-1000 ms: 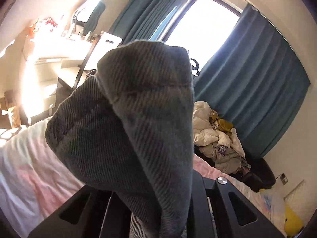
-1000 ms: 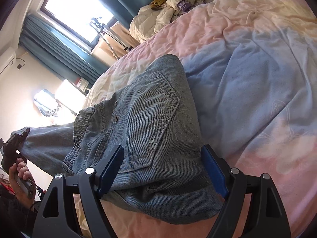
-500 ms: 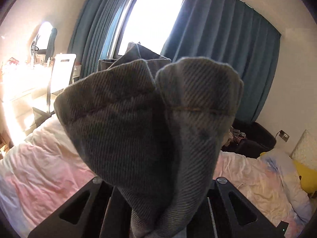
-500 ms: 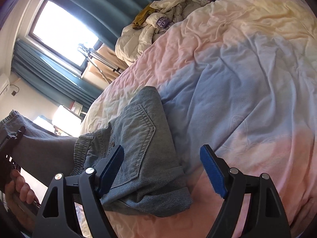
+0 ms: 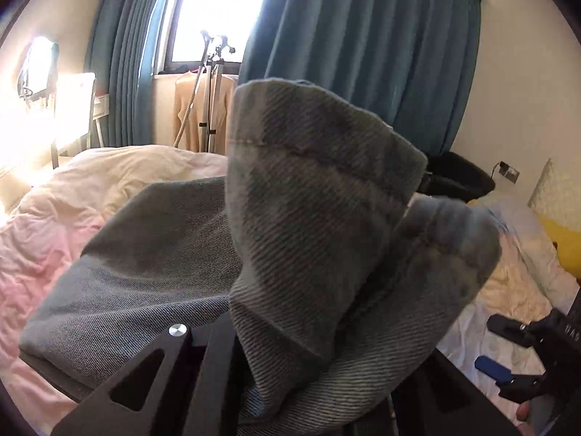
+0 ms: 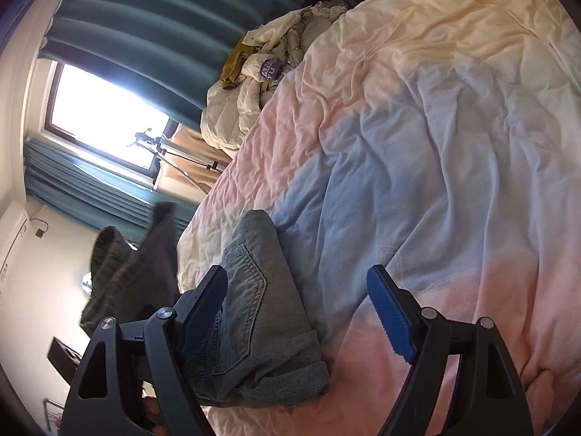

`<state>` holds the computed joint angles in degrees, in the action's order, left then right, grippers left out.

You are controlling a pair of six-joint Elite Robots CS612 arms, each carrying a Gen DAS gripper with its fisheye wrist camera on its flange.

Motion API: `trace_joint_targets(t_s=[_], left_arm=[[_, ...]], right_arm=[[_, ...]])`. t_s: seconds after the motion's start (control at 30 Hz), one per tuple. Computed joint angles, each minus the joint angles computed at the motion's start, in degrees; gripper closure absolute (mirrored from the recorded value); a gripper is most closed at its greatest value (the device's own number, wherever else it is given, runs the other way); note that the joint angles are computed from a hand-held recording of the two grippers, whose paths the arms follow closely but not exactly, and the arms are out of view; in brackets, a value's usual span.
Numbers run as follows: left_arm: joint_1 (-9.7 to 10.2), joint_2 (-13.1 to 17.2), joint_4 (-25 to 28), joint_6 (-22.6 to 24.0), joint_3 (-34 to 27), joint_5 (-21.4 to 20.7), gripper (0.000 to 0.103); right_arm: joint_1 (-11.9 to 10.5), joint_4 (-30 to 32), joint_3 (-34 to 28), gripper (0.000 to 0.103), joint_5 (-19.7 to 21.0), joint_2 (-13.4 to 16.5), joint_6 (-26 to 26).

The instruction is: Fold clothes

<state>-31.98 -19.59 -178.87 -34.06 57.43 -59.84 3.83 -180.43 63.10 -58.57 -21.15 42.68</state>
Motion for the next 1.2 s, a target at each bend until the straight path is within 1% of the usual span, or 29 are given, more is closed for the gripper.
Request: trace_joint_targets(t_s=[0.1,0.17,0.23,0.27,0.3,0.33,0.37,0.4,0.43,0.47,0.53,0.57,0.6,0.67,0.73,0.77,0.83,0.93,1.0,1.1,1.13,1.2], left_arm=[[-0.2,2.6,3.4,0.8,-4.5,-0.3,0.093],[-0.84,4.2,5.6,0.7,-7.5,-0.5,0.093],[-0.87,4.4,6.8,0.7,-8.0,-0.7,0.092],[-0.64,4.2,6.8,1.1,-7.4,-0.9,0.09],[0.26,3.1,5.3,2.4,-4.7,-1.5,0.087],[0.66,2.8,5.2,3.4,-4.0,-2.0,0.08],[0.52,2.5,6.1,4.0,-3.6,-1.8,0.077],[0.11,1.5,6.5,4.7,-1.8,-1.1,0.076],[-0.25,0.8,7.0,5.6,-0.6,-0.8,0.065],[-0.39,0.8,7.6,7.4,-0.9,-1.0,0.057],[-0.86,0.5,8.0,12.1,-0.6,0.9,0.055],[-0.81,0.6,8.4,14.4,-1.5,1.3,0.053],[-0.98,0.1,8.5,15.4,-1.0,1.6,0.053],[-1.42,-1.9,8.1,15.5,1.8,1.2,0.052],[-1.34,-3.4,7.1,14.7,4.3,-0.6,0.052],[-1.53,-4.8,6.4,13.9,6.7,-0.9,0.051],[-1.66,-6.4,6.4,12.7,9.3,-1.7,0.051],[-1.63,-8.0,5.3,12.8,12.6,-3.9,0.052],[-2.05,-8.8,4.2,14.7,14.3,-3.1,0.052],[-2.84,-9.3,0.4,18.1,16.5,-1.7,0.051],[-2.91,-9.6,-1.1,18.6,17.2,-2.6,0.051],[-2.93,-10.0,-4.1,19.0,18.4,-4.1,0.051]], right_arm=[[-0.4,0.3,-0.5,0.023,1.8,0.5,1.0],[-0.3,0.9,-1.1,0.023,1.7,0.8,0.9],[-0.3,1.8,-1.6,0.023,1.8,1.0,0.4],[-0.2,2.3,-1.9,0.023,2.1,1.2,0.2],[-0.2,2.8,-2.3,0.023,2.3,1.3,-0.1],[-0.1,3.2,-2.3,0.023,2.4,1.3,-0.5],[-0.1,3.6,-2.5,0.023,2.5,1.4,-1.0],[0.0,4.0,-2.8,0.023,2.6,1.5,-1.4],[0.0,4.3,-3.1,0.023,2.8,1.6,-2.1],[0.1,4.6,-3.3,0.023,3.2,1.7,-2.7],[0.1,4.5,-4.0,0.023,4.2,2.1,-3.4],[0.1,4.4,-4.3,0.023,4.7,2.2,-3.8],[0.1,4.2,-4.6,0.023,5.3,2.4,-4.2],[0.2,3.7,-5.2,0.023,6.5,2.7,-5.0],[0.2,3.4,-5.6,0.023,7.5,2.9,-5.8],[0.2,3.2,-5.6,0.023,7.7,2.8,-6.4],[0.3,3.2,-6.1,0.023,9.1,2.9,-8.4],[0.4,1.4,-6.5,0.023,10.9,3.1,-10.0],[0.5,0.2,-7.0,0.023,12.9,3.4,-10.3],[0.6,-0.2,-9.1,0.023,18.1,4.8,-9.8],[0.7,0.3,-9.7,0.023,19.5,5.1,-10.3],[0.9,0.9,-10.5,0.023,20.9,5.6,-11.1]])
